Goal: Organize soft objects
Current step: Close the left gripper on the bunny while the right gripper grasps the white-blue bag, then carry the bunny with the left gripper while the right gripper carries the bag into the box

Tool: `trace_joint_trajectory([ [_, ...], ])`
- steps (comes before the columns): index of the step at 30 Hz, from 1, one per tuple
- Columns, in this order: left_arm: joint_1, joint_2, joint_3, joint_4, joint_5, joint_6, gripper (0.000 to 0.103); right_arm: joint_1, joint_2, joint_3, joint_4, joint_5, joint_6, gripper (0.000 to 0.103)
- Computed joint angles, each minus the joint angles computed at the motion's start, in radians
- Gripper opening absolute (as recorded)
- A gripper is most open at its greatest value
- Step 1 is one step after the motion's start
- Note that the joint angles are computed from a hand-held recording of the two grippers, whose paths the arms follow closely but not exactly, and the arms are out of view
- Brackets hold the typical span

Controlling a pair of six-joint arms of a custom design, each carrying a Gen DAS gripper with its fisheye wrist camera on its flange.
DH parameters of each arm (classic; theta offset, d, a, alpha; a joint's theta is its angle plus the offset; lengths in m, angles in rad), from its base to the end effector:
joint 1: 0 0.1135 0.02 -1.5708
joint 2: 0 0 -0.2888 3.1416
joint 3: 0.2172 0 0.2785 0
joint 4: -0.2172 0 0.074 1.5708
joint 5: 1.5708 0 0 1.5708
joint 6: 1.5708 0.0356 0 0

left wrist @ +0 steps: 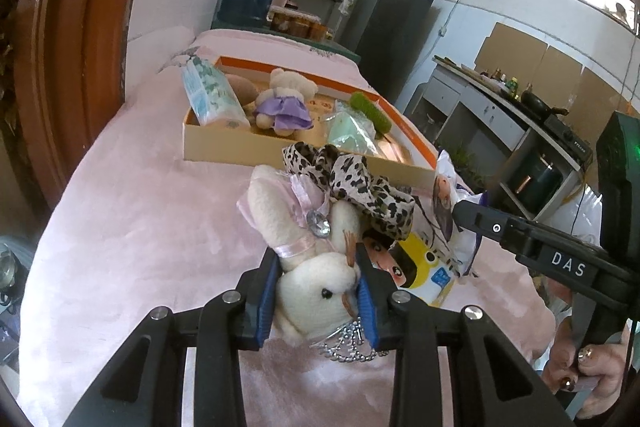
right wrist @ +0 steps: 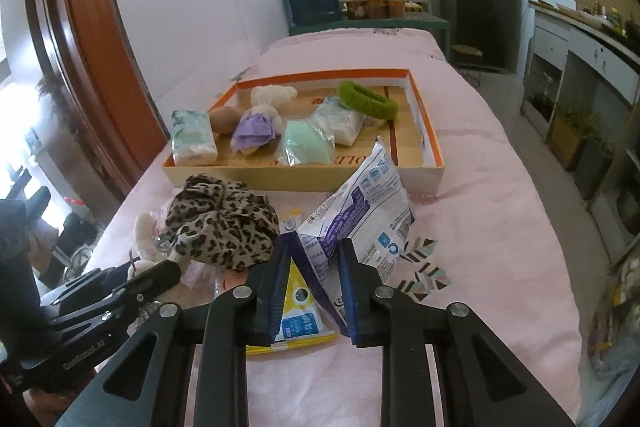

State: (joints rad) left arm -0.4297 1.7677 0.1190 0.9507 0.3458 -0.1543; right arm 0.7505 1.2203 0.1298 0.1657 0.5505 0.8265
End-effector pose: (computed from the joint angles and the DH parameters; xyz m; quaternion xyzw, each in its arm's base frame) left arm 0.1745 -0.0933 0.0518 0.1946 0.8743 -0.2692 0.3539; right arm 0.1316 0.0972 0.0880 0.1209 0.9087 0.0350 0.3981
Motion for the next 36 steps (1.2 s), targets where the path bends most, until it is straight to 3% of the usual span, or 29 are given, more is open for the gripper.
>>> trace_joint_trajectory([
  [10, 0.031, -0.148, -0.036, -0.069, 0.019, -0.001, 0.035, 0.073, -0.105, 0.024, -0.123, 0.059, 0.015, 0.019],
  [21, 0.081, -0.426, -0.02, -0.296, 0.051, 0.023, 0.035, 0.124, -0.287, 0.062, -0.282, 0.134, -0.044, 0.018],
  [26, 0.085, -0.482, 0.023, -0.369, 0.056, 0.037, 0.035, 0.091, -0.347, 0.083, -0.324, 0.141, -0.125, 0.018],
  [36, 0.08, -0.424, 0.182, -0.438, 0.074, 0.025, 0.035, -0.088, -0.387, 0.103, -0.243, 0.065, -0.367, 0.018],
])
